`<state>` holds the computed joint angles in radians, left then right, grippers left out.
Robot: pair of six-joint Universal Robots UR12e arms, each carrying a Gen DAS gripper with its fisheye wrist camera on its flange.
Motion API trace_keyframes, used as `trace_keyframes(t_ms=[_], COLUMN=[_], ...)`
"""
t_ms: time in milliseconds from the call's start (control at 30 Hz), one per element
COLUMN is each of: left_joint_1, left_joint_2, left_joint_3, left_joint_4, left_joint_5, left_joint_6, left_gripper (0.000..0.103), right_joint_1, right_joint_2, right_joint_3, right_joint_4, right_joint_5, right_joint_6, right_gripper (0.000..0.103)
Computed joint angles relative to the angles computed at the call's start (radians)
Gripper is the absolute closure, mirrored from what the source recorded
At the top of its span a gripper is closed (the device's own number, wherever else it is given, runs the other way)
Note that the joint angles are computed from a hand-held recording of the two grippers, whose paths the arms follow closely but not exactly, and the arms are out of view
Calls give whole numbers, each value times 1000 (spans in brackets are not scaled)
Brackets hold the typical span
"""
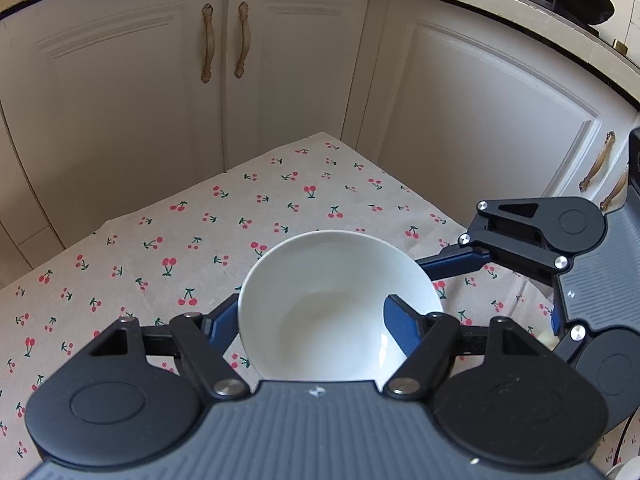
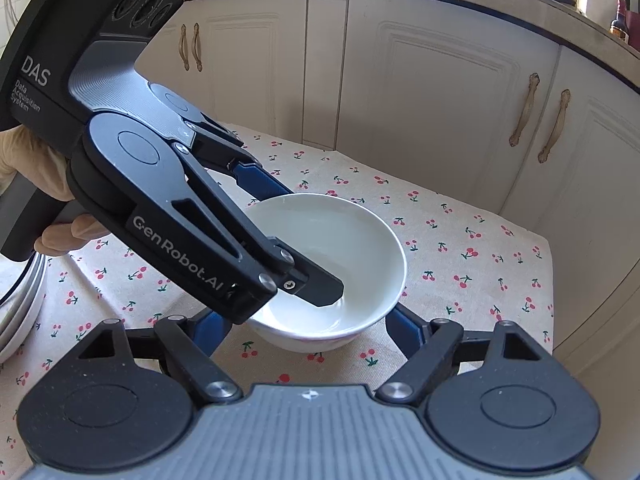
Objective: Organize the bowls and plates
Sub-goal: 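Close the right gripper on the bowl rim and lift it, then carry the bowl with the right gripper and lower it onto the nested bowls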
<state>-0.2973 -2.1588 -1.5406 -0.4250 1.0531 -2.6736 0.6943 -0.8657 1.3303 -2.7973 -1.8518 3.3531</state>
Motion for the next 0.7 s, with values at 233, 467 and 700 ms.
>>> trace_keyframes(t_ms=[233,467,700], left_joint_1=[-2,0,-2], left_joint_2=[45,98,162], left_joint_3=[-48,-107,-171], left_joint_4=[15,37,49], left_joint_5=[-3,-17,-25], left_joint_6=[28,38,48], left_gripper=[29,28,28], right_joint_1=[16,44,79], right_joint_2=[-25,-53,-90], right_joint_3=[13,22,41], right_joint_4=[30,58,83], right_joint_5=[-14,-53,-88], right_joint_6=[19,28,56], right_gripper=[16,16,16])
